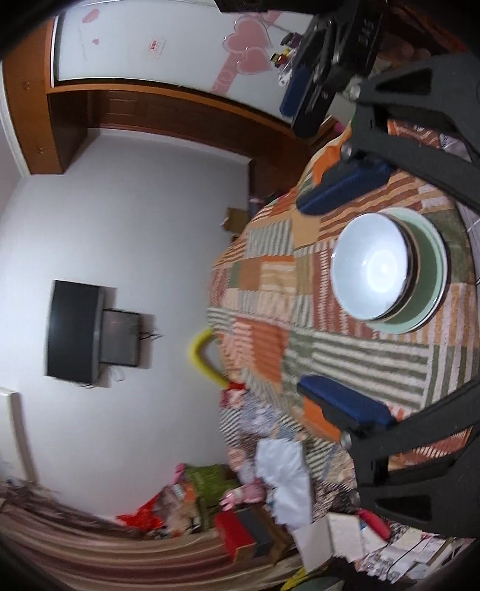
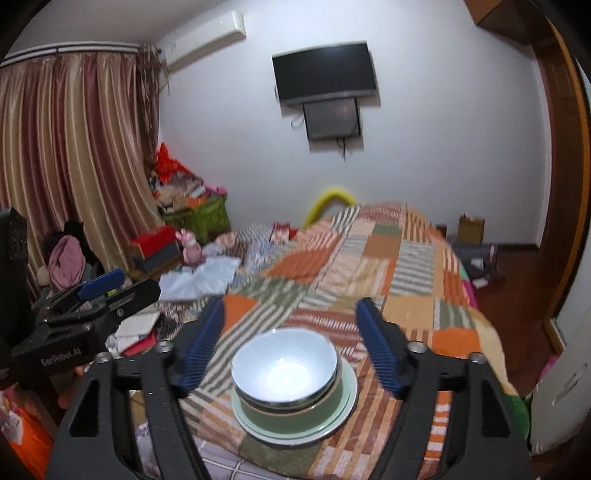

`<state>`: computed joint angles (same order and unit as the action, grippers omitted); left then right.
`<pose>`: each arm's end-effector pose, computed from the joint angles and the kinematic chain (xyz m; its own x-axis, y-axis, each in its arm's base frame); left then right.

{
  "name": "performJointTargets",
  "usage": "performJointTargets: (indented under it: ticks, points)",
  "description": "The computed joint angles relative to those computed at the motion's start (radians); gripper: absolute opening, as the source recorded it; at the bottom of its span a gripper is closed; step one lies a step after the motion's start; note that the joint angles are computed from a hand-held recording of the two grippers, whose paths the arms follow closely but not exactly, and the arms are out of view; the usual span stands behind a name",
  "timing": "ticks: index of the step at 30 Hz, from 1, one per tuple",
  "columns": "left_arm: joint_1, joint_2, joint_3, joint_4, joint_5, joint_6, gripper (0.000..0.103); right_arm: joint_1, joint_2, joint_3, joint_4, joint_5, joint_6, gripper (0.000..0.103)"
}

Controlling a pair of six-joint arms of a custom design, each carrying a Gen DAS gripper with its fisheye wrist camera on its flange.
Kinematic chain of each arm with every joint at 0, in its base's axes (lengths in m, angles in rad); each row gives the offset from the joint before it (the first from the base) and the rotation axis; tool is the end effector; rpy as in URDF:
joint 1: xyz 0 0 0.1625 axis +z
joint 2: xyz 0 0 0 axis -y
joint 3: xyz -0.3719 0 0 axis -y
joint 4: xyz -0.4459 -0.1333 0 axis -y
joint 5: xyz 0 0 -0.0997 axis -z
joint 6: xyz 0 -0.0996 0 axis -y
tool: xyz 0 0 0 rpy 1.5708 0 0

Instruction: Organize plates and bowls

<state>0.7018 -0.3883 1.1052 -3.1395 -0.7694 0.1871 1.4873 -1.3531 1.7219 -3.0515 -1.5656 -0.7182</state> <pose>-0.4773 -0.6717 0.0397 -0.7533 0.2583 -0.6048 0.6545 0.3839 -0.6513 0.0808 -0.6387 0.4101 -0.7750 -0.2312 0.5882 -0.6282 0.3842 -0.6766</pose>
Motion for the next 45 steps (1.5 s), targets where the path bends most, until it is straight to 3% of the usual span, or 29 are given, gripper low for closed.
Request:
performJointTargets:
  ticks: [3,12,45]
  points:
    - [-0.011,0.004,0.008,-0.076,0.010,0.047,0.102,0.003,-0.002,0.012,-0.042,0.011,-0.008,0.084]
    - [-0.026,-0.007,0.047,-0.167,0.008,0.101,0.103,-0.001,0.014,0.028,-0.156,0.012,-0.004,0.102]
    - [-0.024,-0.016,0.075,-0.173,-0.016,0.099,0.103,-0.001,-0.004,0.058,-0.202,-0.001,-0.023,0.103]
